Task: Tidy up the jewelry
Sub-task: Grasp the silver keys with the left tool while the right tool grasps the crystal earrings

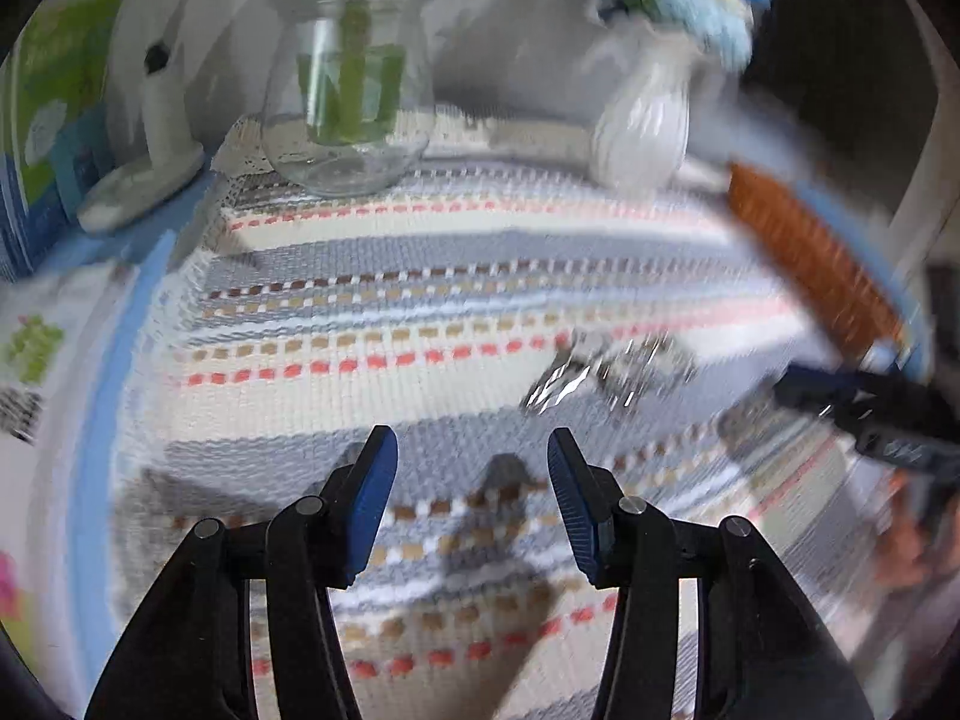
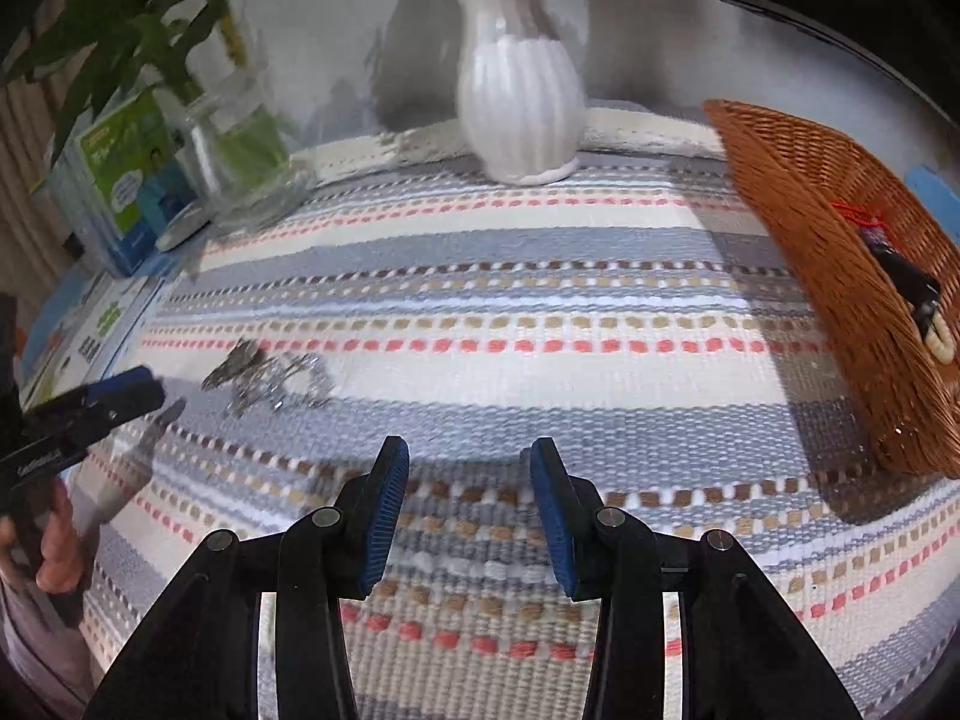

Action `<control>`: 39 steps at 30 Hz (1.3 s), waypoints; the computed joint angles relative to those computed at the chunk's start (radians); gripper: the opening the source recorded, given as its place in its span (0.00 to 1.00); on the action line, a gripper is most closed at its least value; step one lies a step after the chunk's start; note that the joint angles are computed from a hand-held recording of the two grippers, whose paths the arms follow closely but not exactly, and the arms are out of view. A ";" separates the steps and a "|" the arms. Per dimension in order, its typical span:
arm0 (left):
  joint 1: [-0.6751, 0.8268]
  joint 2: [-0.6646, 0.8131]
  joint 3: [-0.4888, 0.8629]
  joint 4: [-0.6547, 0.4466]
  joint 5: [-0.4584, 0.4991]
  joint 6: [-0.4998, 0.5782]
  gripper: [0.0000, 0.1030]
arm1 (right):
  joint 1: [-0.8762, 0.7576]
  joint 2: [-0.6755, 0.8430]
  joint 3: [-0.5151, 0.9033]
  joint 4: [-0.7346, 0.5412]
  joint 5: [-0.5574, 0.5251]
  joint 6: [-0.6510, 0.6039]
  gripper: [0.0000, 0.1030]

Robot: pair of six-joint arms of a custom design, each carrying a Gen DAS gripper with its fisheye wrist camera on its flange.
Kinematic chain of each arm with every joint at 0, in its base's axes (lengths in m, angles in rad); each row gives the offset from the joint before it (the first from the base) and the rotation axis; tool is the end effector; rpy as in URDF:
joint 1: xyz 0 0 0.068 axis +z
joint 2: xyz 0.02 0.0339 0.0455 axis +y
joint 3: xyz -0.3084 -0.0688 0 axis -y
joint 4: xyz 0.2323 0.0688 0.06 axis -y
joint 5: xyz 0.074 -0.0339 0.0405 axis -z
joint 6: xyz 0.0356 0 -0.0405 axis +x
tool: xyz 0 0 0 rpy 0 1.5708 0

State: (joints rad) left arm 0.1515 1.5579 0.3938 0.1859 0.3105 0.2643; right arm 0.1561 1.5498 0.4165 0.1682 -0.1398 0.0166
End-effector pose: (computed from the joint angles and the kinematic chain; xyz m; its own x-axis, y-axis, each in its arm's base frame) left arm 0.2224 0.0229 0.1428 -0.7850 0.1318 -0.6053 0.2383 0.9662 -0.0987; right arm 0.2249 0.0404 0.1470 -0.8159 -0.1118 -0.5674 -0.2188 0.9679 0.1240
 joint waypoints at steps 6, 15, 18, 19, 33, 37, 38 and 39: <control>-0.059 -0.050 0.106 -0.176 -0.018 0.113 0.51 | 0.146 -0.025 0.105 -0.125 0.068 -0.066 0.42; -0.130 0.138 0.246 -0.217 -0.019 0.244 0.51 | 0.172 0.159 0.203 -0.055 0.038 -0.108 0.27; -0.150 0.173 0.258 -0.200 -0.033 0.252 0.51 | 0.172 0.209 0.219 -0.035 0.017 -0.103 0.27; -0.155 0.179 0.252 -0.172 -0.043 0.242 0.51 | 0.177 0.223 0.226 -0.034 0.015 -0.101 0.27; -0.134 0.181 0.273 -0.199 0.002 0.273 0.51 | 0.214 0.227 0.190 0.026 0.183 -0.090 0.08; -0.192 0.205 0.281 -0.187 -0.044 0.282 0.51 | 0.102 0.195 0.148 0.048 0.136 -0.086 0.08; -0.201 0.210 0.279 -0.170 -0.046 0.278 0.51 | 0.074 0.193 0.146 0.051 0.111 -0.086 0.08; -0.206 0.215 0.280 -0.163 -0.043 0.273 0.51 | 0.051 0.192 0.140 0.059 0.085 -0.084 0.09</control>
